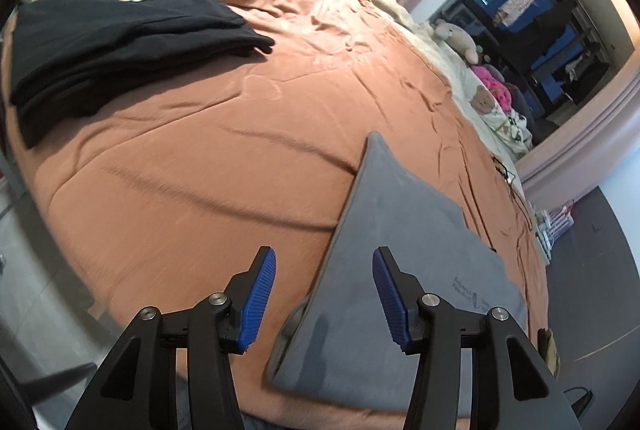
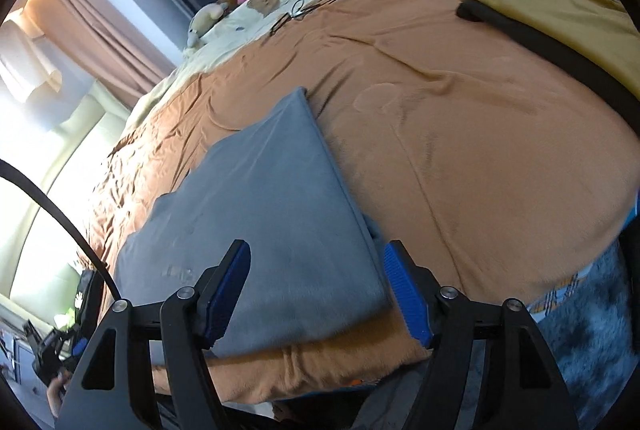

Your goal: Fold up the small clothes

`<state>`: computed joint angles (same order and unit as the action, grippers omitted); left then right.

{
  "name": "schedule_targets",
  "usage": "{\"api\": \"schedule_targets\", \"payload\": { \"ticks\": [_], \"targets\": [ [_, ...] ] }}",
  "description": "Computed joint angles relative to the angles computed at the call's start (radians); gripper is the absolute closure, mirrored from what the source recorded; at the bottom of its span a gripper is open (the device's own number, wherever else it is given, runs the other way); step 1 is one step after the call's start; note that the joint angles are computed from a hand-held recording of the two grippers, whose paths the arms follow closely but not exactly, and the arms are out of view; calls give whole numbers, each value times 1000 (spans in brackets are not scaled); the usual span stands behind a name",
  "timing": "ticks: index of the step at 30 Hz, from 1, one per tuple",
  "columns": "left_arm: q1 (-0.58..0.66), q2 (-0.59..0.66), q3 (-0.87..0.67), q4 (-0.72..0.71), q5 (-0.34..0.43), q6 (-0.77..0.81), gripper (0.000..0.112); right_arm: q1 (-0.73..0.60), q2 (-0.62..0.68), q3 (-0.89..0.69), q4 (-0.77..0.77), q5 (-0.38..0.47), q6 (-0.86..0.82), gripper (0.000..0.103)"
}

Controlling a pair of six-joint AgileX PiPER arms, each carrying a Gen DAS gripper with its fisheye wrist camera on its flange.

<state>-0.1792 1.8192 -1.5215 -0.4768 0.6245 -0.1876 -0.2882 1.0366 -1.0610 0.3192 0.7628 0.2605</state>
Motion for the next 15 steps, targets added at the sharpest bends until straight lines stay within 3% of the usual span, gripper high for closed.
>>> {"api": "schedule_targets", "payload": {
  "ticks": [5, 7, 15],
  "targets": [
    [-1, 102, -145, 5, 71, -4, 60, -41, 86, -71, 26, 22, -71, 35],
    [-4, 137, -195, 7, 95, 0, 60, 1, 119, -104, -21, 14, -23, 35],
    [-23, 338, -533, 70, 255, -67, 60, 2, 280, -266, -28, 36, -51, 35]
  ]
}}
